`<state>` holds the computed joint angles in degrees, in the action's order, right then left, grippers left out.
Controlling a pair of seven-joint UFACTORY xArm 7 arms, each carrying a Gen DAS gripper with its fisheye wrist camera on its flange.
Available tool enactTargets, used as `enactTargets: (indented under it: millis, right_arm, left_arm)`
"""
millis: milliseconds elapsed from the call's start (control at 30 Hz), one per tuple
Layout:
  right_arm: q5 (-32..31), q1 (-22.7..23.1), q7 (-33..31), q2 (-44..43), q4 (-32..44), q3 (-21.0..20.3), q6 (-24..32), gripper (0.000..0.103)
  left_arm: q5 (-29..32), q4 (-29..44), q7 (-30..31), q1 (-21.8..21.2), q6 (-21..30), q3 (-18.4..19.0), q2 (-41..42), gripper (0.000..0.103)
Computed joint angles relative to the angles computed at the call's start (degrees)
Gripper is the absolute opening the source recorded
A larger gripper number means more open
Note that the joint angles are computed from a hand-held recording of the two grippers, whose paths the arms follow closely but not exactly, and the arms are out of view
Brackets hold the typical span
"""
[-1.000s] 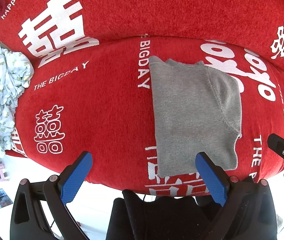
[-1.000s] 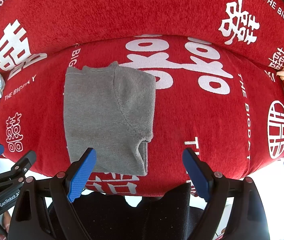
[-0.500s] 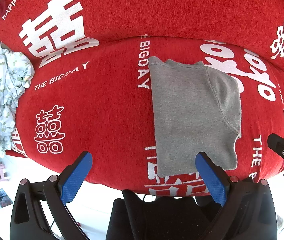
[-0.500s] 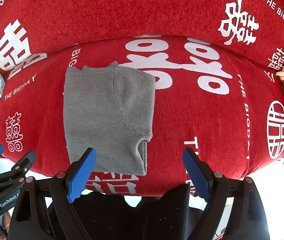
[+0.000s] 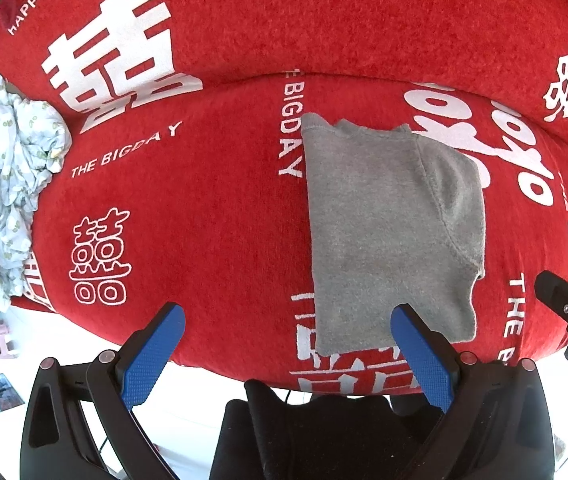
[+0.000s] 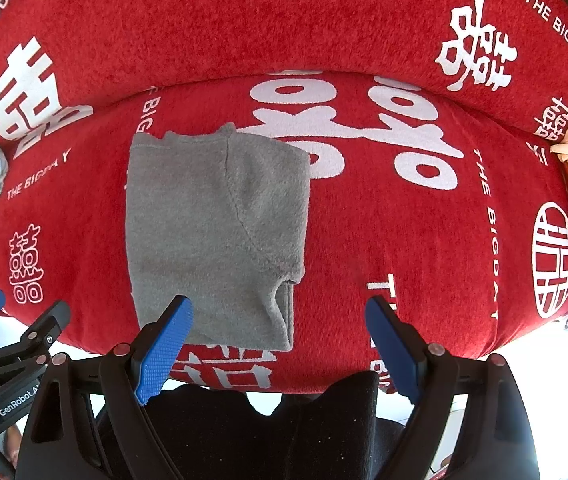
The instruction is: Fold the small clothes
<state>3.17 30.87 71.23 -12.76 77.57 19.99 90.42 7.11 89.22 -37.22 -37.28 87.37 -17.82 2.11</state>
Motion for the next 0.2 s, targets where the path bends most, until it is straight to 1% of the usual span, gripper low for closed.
enactTargets:
  millis: [100,200]
  right_arm:
    - [0.04,0.02,0.15,-0.08,-0.29,0.04,-0.51,0.090]
    - [-0.17,0.11,0.81,0.04,-0.42,0.26,-0.81,0.090]
  left_arm:
    - [0.05,-1.35,0.53,0.13,-2.31,0.03,-1.04,0.103]
    - [-0.08,-1.52,1.37,0.34,-2.71,-0.01,-1.00,0.103]
